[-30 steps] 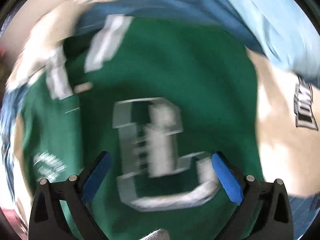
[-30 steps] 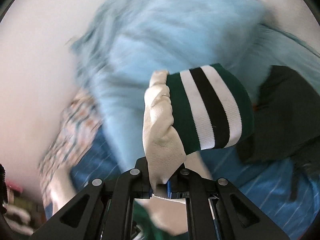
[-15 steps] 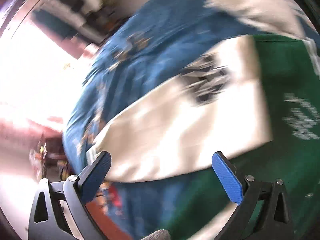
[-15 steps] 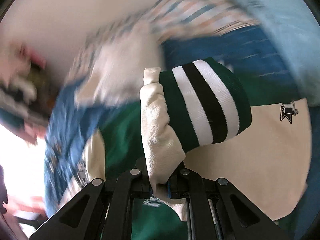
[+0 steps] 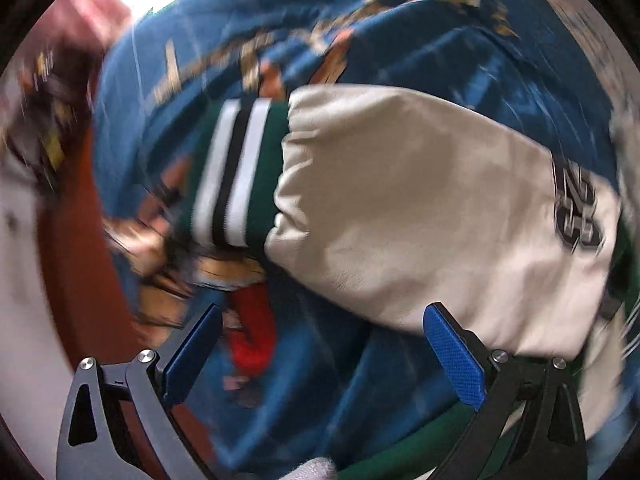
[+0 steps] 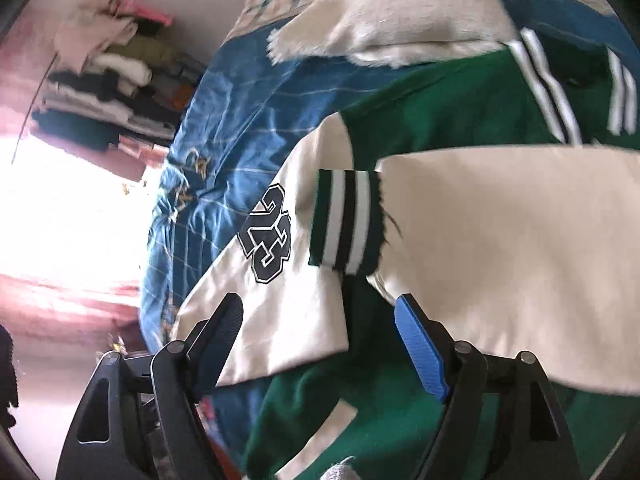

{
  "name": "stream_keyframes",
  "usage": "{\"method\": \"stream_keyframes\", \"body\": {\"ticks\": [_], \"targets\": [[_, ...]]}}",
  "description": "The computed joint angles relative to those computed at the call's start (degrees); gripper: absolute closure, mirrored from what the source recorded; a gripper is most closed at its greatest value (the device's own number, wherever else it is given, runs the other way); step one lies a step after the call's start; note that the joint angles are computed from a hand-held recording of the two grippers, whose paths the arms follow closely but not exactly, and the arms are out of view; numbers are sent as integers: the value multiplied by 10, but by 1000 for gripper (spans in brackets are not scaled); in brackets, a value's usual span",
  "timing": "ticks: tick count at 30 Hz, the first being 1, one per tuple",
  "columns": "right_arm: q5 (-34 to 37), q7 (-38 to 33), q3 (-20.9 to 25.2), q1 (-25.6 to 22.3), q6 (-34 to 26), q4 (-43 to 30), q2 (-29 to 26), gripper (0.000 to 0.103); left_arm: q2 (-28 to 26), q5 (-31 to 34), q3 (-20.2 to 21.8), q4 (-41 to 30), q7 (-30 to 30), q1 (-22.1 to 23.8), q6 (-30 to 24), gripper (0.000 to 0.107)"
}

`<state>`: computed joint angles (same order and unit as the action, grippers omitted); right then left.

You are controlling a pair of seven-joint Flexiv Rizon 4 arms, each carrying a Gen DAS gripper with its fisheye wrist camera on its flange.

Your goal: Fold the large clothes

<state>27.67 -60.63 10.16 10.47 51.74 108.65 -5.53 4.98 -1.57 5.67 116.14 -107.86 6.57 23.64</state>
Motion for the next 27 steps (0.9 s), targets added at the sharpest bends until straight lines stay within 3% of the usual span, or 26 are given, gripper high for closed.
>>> {"method": "stream_keyframes", "body": {"ticks": [3, 6, 7, 8, 9, 10, 15, 18, 20, 22, 24, 27], "targets": [[-20, 38, -8, -2, -21, 6, 5, 23, -33, -75, 9, 28, -31, 8, 55, 5], [-26, 59, -15, -12, -38, 22, 19, 23, -67, -32, 4, 13, -79, 9, 118, 28], [-36, 70, -16, -11, -38, 23, 16, 23, -80, -1, 1, -5, -105, 7, 132, 44], [-44, 75, -17, -8, -30, 18, 0, 23, -91, 15, 1, -18, -120, 5, 149, 70], [-60, 87, -17, -4, -26, 15, -8, 23, -101, 31, 1, -35, -133, 3, 153, 83], [-78, 97, -17, -1, -26, 11, -15, 23, -113, 35, 1, -52, -136, 3, 161, 90], [-75, 71, -1, 10, -2, -43, -73, 23, -196, 36, 1, -177, -116, 7, 202, 94], [-120, 96, -6, 26, 4, -80, -126, 23, -232, 14, -2, -238, -57, 18, 232, 95], [-98, 98, 7, 15, -26, -127, -178, 25, -251, 4, -5, -276, -20, 18, 230, 95], [-27, 72, 40, -15, -34, -170, -220, 30, -258, 4, -4, -294, 6, 12, 232, 95], [-14, 57, 48, -23, -34, -188, -229, 30, -263, 9, -3, -309, 20, 2, 235, 95], [-32, 55, 40, -21, -27, -176, -199, 30, -253, 25, 4, -310, 33, -14, 235, 95]]}}
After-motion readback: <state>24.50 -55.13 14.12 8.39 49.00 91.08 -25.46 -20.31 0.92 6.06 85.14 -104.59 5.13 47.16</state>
